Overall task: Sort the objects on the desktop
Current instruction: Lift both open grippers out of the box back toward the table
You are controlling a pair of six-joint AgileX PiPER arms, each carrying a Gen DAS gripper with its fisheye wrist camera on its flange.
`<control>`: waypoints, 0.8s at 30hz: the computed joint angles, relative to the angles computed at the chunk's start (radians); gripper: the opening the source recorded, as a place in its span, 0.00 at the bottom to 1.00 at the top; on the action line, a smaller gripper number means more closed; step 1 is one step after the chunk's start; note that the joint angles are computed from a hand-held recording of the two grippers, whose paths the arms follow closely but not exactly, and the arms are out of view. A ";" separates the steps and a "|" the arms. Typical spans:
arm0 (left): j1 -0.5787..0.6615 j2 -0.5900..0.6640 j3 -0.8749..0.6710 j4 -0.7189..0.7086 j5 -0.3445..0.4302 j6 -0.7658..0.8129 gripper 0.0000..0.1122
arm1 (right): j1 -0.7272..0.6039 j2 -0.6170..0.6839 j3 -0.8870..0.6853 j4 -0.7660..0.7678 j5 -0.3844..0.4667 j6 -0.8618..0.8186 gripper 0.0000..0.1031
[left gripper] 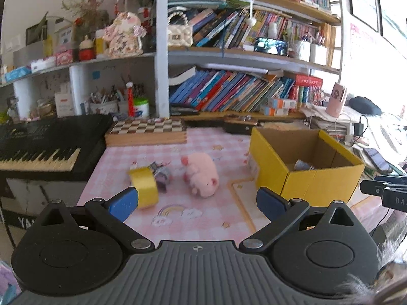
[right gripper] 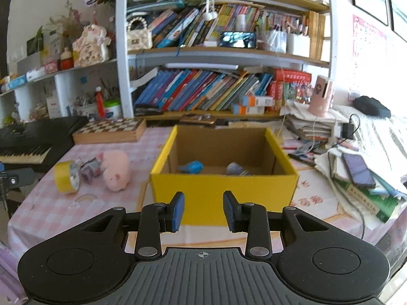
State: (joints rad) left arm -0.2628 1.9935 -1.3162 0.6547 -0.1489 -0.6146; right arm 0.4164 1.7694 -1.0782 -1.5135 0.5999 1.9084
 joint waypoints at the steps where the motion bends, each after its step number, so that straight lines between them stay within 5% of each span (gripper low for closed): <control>1: 0.006 -0.002 0.011 -0.002 -0.002 0.001 0.89 | 0.013 0.007 0.000 0.004 0.005 0.004 0.33; 8: 0.030 -0.009 0.086 -0.110 -0.026 0.117 0.89 | 0.090 0.057 -0.017 0.053 0.021 -0.003 0.33; 24: 0.091 -0.009 0.144 0.228 -0.060 -0.187 0.89 | 0.149 0.143 -0.116 0.246 -0.068 -0.187 0.33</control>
